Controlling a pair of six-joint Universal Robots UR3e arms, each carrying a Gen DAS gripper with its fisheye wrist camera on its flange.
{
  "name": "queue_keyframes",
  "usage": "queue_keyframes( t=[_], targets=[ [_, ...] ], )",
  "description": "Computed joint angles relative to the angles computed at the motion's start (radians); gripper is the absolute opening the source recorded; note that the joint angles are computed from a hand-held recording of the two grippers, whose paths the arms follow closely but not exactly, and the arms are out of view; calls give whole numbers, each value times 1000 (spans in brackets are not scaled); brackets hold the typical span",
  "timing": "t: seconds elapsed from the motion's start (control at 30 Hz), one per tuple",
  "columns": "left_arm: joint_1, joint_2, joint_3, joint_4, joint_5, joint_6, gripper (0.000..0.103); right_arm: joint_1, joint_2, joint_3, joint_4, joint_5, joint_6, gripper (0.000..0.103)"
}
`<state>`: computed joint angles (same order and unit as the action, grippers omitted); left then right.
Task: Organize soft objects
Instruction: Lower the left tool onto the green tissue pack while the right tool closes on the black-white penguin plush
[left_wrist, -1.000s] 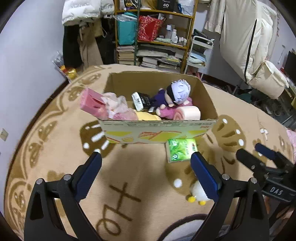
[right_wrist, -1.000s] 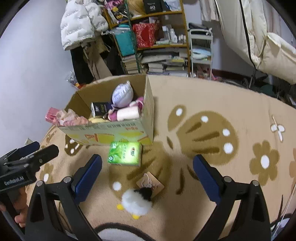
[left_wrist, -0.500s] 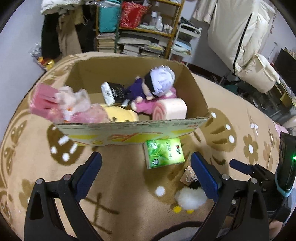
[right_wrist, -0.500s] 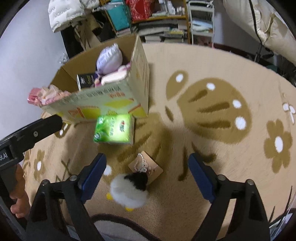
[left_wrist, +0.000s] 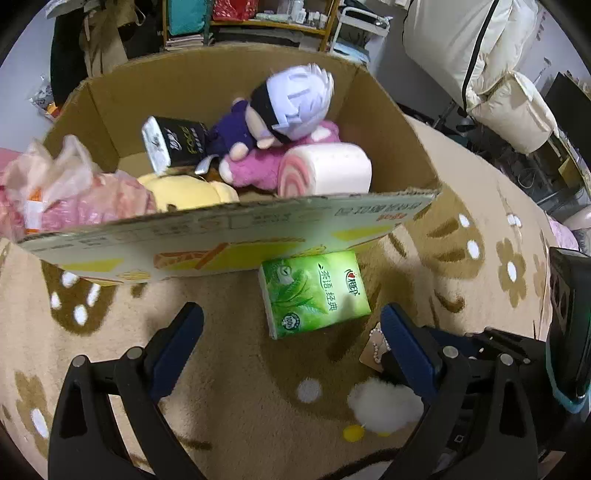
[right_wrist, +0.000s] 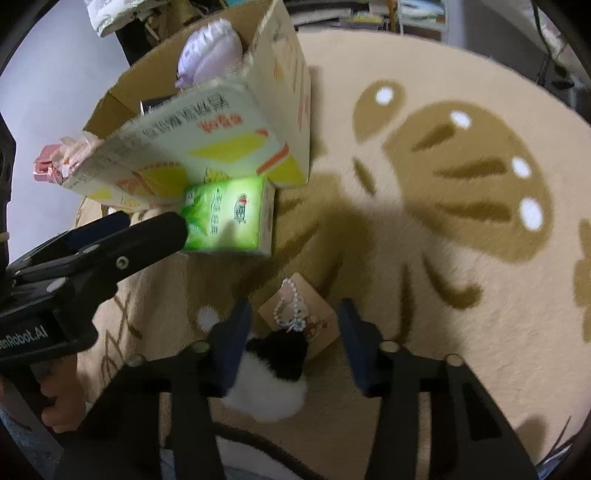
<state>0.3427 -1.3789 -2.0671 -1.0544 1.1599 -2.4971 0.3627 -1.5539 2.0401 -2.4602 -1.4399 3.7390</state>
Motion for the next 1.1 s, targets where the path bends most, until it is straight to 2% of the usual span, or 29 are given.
queue_keyframes(
  t=[0.07, 0.13, 0.17, 0.37, 0.7, 0.77, 0.87, 1.1],
  targets=[
    [-20, -28, -1, 21, 13, -13, 96, -21, 10, 21, -16, 55, -8, 17],
    [-33, -53, 4, 31, 19, -19, 96, -22, 21, 22, -19, 64, -9, 12],
    [-40, -64, 6, 36, 23, -26, 96, -20, 20, 22, -22, 58, -5, 2],
    [-103, -141, 35, 86, 41, -79, 96, -37, -14, 56, -42, 43, 24, 3],
    [-186, -251, 50, 183, 128, -163, 95, -78, -32, 82, -49, 54, -6, 3],
    [-192, -253, 46, 188, 135, -163, 92, -72, -36, 82, -56, 38, 0, 3],
    [-204, -247, 39, 196, 157, -169, 79, -79, -57, 95, -57, 18, 11, 3],
    [-171, -177, -10, 189, 165, -159, 77, -115, -132, 158, -142, 9, 3, 3]
  ],
)
